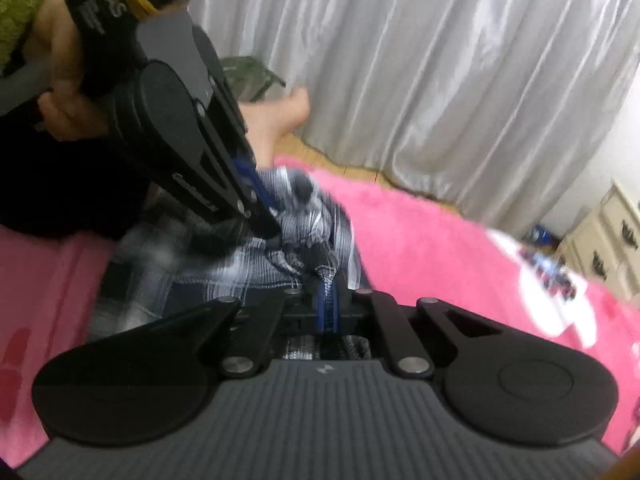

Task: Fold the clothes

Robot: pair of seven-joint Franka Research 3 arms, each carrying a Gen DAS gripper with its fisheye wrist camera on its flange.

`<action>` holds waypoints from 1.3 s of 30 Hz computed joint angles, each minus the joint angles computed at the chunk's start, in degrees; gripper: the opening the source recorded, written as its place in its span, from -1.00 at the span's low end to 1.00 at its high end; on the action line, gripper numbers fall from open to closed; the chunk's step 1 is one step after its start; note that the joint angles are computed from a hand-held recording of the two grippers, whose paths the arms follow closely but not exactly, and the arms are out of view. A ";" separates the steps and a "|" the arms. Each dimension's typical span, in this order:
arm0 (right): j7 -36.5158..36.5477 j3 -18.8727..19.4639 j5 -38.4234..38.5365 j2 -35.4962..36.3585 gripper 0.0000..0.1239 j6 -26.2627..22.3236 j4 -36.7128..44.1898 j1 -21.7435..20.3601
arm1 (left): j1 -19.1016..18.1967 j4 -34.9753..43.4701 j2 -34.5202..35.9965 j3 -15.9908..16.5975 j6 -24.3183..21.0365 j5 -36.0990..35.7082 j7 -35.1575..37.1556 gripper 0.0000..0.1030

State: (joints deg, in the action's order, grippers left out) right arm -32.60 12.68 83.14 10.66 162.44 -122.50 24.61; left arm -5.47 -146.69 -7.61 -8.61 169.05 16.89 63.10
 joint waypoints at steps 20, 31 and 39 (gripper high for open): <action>4.08 1.05 -4.30 15.45 -0.97 -0.04 16.87 1.54 | 4.03 1.43 -0.24 0.45 -7.84 3.80 -8.96 -0.75; 50.41 -2.97 -22.86 14.73 -0.06 -25.08 24.83 -8.90 | 8.16 0.24 -4.97 -4.68 -5.69 23.24 -22.85 -0.40; 50.80 -7.68 -13.20 -1.84 -0.05 -19.78 10.01 -19.29 | 3.65 5.13 -0.18 -5.30 -12.42 33.27 -25.20 -0.40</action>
State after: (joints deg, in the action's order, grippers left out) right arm 18.20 5.00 69.93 8.82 142.66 -112.49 5.33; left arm -1.81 -141.55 -7.78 -13.92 156.63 50.17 37.90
